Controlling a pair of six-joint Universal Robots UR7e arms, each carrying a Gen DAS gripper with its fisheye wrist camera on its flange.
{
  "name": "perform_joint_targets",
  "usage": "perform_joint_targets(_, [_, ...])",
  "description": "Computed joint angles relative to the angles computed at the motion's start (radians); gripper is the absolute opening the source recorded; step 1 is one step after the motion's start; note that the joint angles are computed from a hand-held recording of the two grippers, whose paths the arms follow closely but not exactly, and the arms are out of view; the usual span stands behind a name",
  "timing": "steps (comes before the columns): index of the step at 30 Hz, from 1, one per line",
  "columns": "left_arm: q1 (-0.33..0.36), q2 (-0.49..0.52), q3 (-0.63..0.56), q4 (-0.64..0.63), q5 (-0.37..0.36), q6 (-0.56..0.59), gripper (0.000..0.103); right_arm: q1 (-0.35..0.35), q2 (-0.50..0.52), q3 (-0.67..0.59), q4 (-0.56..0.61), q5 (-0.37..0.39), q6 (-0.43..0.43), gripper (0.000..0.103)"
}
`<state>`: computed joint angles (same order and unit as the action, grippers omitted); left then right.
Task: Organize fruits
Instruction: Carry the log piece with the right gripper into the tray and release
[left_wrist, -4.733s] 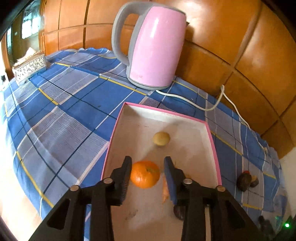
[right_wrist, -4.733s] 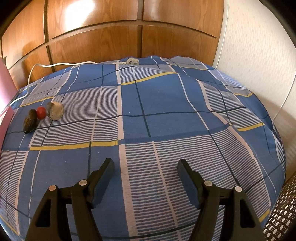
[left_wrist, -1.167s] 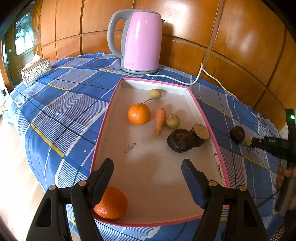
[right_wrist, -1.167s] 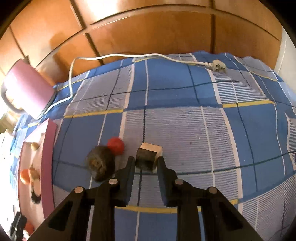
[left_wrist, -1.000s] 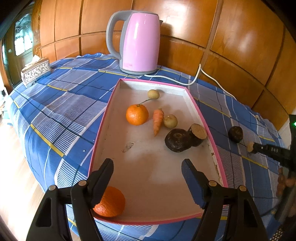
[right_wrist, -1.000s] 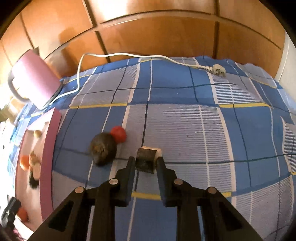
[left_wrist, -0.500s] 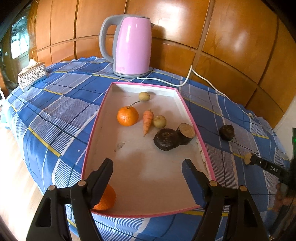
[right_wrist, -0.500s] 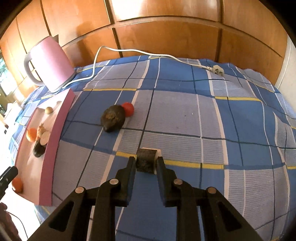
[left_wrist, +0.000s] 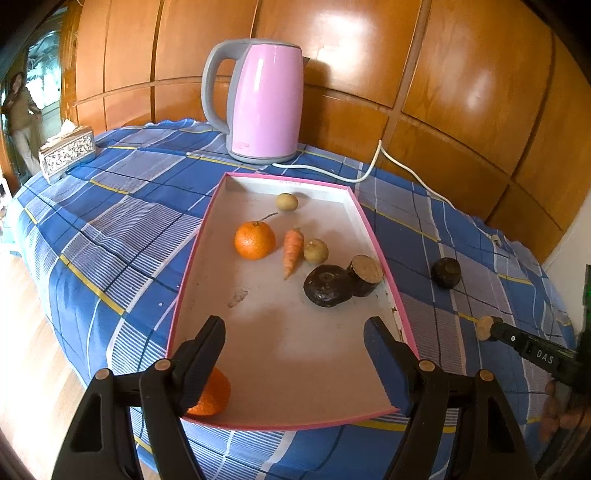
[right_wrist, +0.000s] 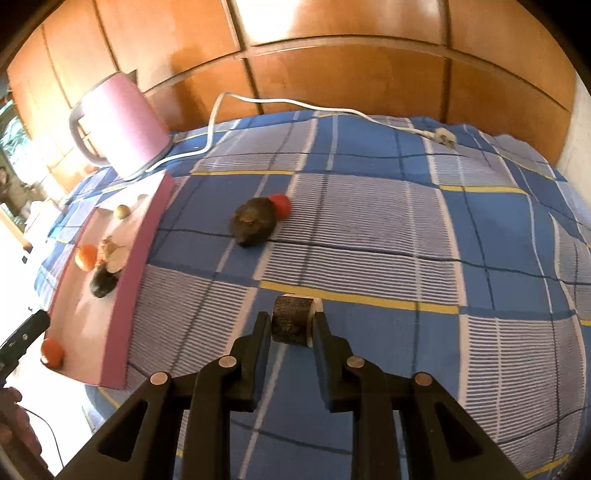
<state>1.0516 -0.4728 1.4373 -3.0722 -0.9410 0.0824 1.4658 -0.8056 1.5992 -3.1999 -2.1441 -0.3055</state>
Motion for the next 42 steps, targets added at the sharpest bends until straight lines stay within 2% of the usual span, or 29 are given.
perform_joint_targets(11, [0.009, -0.006, 0.001, -0.019, 0.006, -0.011, 0.078, 0.051, 0.041, -0.059, 0.118, 0.123, -0.063, 0.022])
perform_joint_targets(19, [0.021, -0.010, -0.005, -0.022, 0.012, -0.040, 0.078, 0.080, 0.076, -0.106, 0.183, 0.166, -0.097, 0.022])
perform_joint_targets(27, [0.037, -0.013, -0.016, -0.021, 0.040, -0.095, 0.080, 0.093, 0.094, -0.121, 0.218, 0.182, -0.108, 0.022])
perform_joint_targets(40, [0.043, -0.005, -0.026, 0.002, 0.043, -0.098, 0.080, 0.115, 0.176, -0.255, 0.342, 0.179, -0.126, 0.023])
perform_joint_targets(42, [0.042, -0.004, -0.028, 0.002, 0.043, -0.094, 0.080, 0.114, 0.187, -0.273, 0.360, 0.182, -0.112, 0.030])
